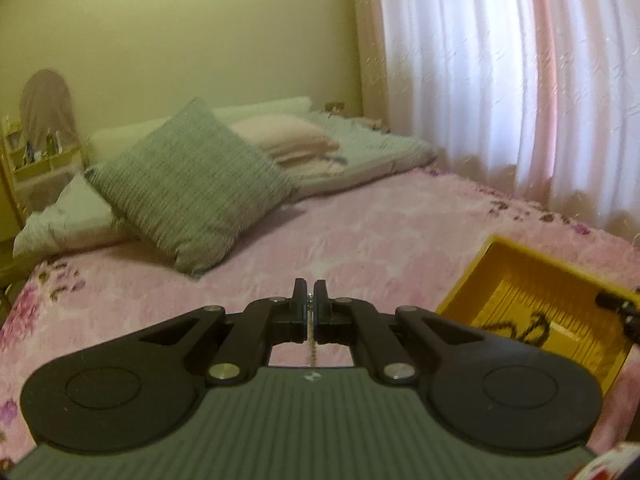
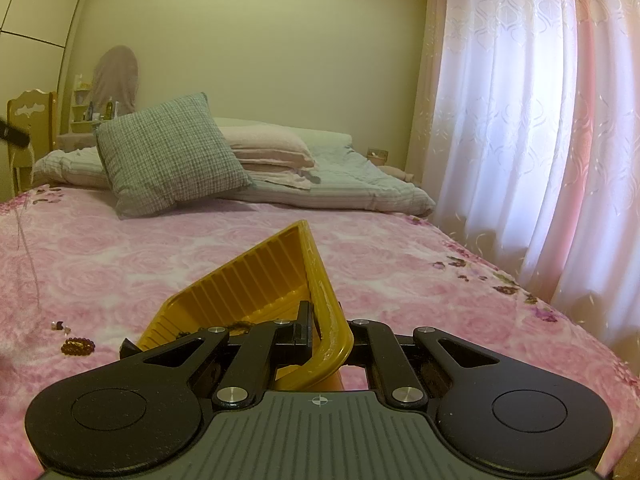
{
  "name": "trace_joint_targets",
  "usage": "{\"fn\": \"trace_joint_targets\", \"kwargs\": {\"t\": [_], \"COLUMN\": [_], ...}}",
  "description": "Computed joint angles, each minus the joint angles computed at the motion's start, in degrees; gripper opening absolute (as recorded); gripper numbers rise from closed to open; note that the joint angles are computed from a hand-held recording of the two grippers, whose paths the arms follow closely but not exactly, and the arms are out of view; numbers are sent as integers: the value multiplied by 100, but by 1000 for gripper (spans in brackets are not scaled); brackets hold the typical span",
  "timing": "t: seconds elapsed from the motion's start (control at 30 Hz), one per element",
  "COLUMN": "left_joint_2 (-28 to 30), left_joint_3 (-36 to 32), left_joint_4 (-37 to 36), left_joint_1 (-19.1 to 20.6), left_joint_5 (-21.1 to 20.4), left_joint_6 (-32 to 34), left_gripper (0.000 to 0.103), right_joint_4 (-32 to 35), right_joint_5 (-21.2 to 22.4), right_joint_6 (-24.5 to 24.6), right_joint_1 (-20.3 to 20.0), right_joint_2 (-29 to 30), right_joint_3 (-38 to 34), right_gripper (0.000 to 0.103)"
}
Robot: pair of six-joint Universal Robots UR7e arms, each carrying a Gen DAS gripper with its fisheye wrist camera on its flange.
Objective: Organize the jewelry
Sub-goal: 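Lift the pearl strand with the left gripper and drop it into the tray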
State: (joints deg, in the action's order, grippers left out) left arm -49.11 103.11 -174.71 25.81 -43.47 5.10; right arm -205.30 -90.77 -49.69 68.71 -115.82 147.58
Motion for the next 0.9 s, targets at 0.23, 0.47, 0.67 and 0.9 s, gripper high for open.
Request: {"fn": "trace_joint_targets", "kwargs": {"t": [0.23, 0.47, 0.67, 0.9], "left_joint_2": [272, 707, 1092, 1450], "left_joint_3": [-525, -1034, -1340, -1517], "left_joint_4": [-60, 119, 482, 1000], "left_joint_1": [-104, -259, -348, -334], "left_joint_5": [-470, -1371, -2034, -2532], "left_joint_6": [276, 326, 245, 59], "left_gripper": [2, 2, 2, 2], "right_joint_4": [-17, -48, -94, -85], "right_joint_5": [-27, -89, -109, -38], "right_joint_6": [1, 17, 51, 92], "right_joint_1": [39, 105, 139, 80], "right_joint_2": [10, 53, 93, 81], "right_joint_3": [7, -4, 1, 5], "right_gripper": [7, 7, 7, 7]}}
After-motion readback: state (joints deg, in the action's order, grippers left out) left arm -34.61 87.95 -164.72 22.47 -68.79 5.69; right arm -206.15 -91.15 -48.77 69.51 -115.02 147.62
